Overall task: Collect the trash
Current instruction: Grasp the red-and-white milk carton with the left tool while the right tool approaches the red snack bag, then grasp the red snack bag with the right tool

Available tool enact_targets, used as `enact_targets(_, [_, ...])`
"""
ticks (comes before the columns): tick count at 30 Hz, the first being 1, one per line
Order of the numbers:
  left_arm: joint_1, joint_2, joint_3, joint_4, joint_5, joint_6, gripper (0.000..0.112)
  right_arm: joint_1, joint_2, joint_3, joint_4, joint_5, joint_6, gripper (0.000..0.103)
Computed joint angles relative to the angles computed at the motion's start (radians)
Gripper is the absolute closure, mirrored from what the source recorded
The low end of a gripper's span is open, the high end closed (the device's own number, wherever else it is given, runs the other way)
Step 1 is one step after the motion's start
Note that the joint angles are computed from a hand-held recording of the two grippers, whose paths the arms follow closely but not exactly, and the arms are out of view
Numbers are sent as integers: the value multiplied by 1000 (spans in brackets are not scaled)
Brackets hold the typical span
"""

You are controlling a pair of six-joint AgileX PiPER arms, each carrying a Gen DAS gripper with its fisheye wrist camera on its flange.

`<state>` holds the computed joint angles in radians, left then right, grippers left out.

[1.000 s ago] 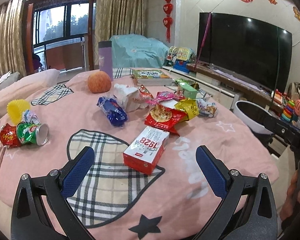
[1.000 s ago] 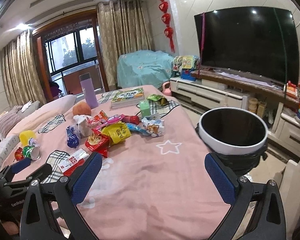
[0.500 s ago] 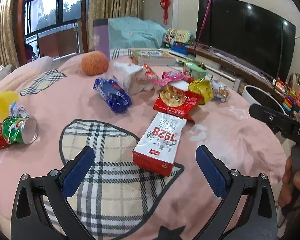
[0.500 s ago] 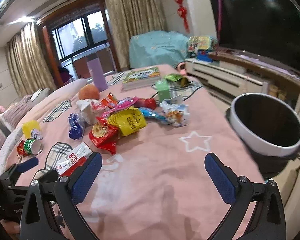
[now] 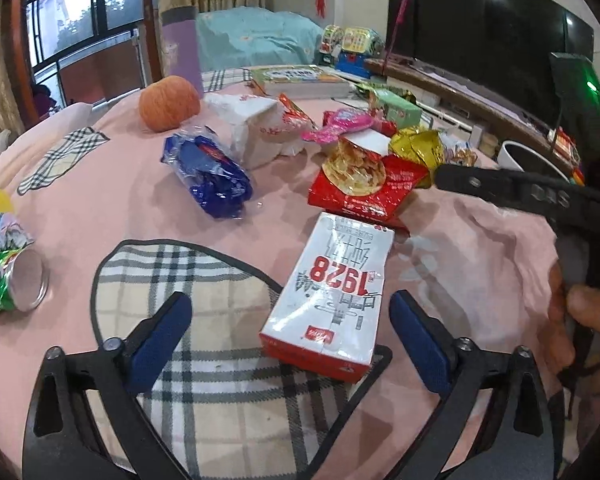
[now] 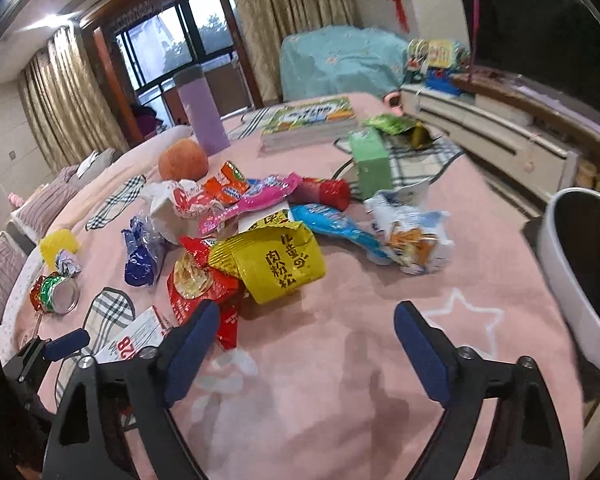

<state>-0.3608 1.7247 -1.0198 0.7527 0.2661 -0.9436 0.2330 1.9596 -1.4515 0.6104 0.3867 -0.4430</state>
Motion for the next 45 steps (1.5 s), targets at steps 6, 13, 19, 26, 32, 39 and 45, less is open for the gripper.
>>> enact_targets(6, [6,44,-46,-178,6,198,36,-15,91,-134,35,102,-28,30])
enact_targets(13, [13,53,-63,-261,1,271,61,-21,137,-206,66,162,-55,78])
enact_targets(19, [3,42,-52,-170,-4,164,61,-28,91,-126,143,124,-142,93])
enact_targets(26, [3,2,-12,-56,-19,27,62,-50,55,-71,284,185,-242,73])
enact_targets(32, [36,-27,20,-96,-45,51,62,-2,45,-53,304,175,-256,52])
enact_targets(39, [51,-51,47,-73,-61,22,62,38,130,-180,250,194,-149,58])
enact_targets(45, [33,-72,56,4,-57,-59,62,46,81,-115,241,161,-169,99])
